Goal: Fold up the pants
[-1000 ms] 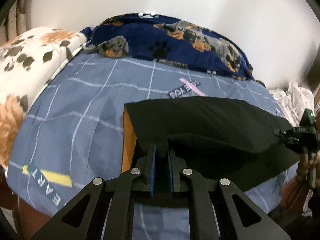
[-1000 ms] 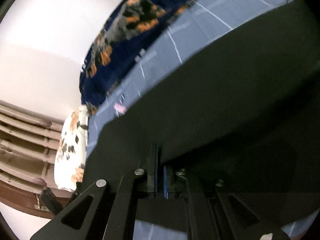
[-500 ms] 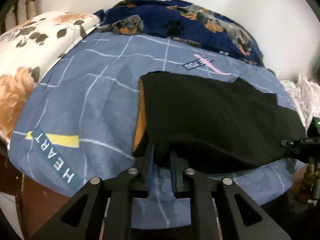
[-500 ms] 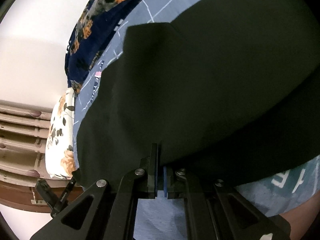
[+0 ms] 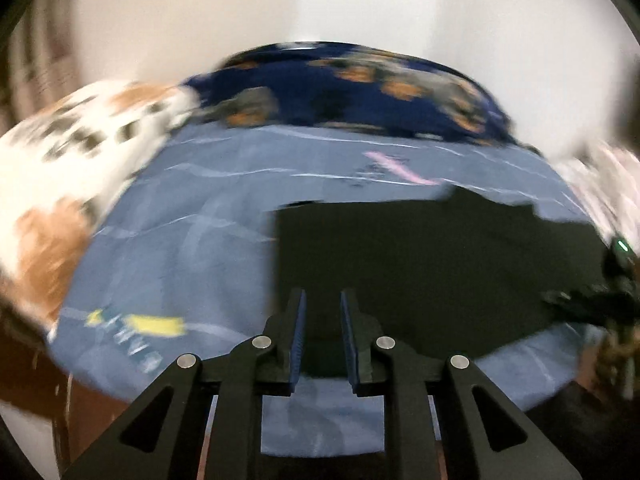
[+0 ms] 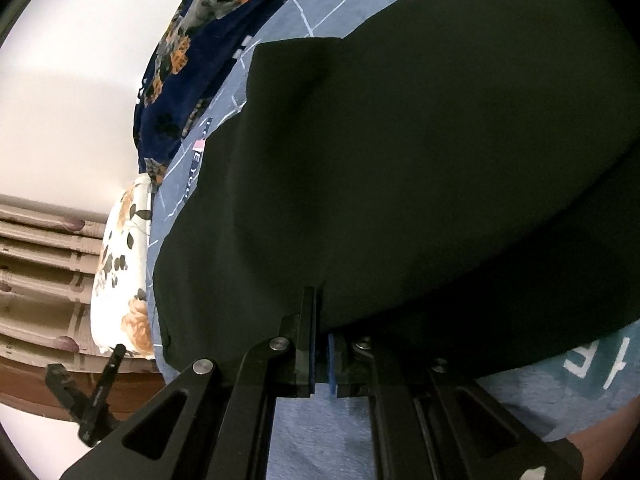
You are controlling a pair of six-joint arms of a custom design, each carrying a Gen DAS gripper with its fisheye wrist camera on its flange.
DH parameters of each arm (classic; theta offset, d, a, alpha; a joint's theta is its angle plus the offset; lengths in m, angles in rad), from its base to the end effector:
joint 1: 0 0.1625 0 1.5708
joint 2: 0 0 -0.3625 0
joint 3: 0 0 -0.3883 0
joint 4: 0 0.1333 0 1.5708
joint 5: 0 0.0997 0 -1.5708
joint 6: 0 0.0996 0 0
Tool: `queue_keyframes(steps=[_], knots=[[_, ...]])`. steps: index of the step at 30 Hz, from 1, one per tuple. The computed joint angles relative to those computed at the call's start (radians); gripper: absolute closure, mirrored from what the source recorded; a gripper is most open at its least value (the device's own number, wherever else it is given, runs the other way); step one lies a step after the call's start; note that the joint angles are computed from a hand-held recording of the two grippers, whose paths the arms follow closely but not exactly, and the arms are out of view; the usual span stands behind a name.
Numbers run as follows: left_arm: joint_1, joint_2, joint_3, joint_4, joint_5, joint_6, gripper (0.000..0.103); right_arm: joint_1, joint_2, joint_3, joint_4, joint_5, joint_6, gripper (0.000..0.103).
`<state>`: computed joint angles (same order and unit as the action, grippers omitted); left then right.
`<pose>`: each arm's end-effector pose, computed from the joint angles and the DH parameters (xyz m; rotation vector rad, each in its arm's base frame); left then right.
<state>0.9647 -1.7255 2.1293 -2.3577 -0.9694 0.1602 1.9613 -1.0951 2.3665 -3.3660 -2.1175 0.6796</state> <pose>-0.0859 -0.4568 0.3292 0.8148 2.4336 -0.6601 0.2312 -0.3476 0.0899 -0.6015 -2.6952 1.0287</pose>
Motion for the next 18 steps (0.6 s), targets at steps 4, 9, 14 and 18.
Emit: queue_keyframes(steps=[4, 9, 14, 18], knots=[[-0.009, 0.107, -0.008, 0.005, -0.138, 0.021, 0.082, -0.001, 0.003, 0.004, -0.016, 0.006, -0.008, 0.095], [0.022, 0.234, -0.017, 0.008, -0.140, 0.003, 0.082, -0.030, -0.034, 0.056, -0.097, 0.074, -0.005, 0.094], [0.031, 0.239, -0.002, -0.041, -0.144, -0.005, 0.082, -0.099, -0.148, 0.175, -0.296, 0.115, -0.013, 0.074], [0.025, 0.239, 0.005, -0.045, -0.129, 0.000, 0.082, -0.197, -0.314, 0.290, -0.444, 0.130, -0.058, 0.074]])
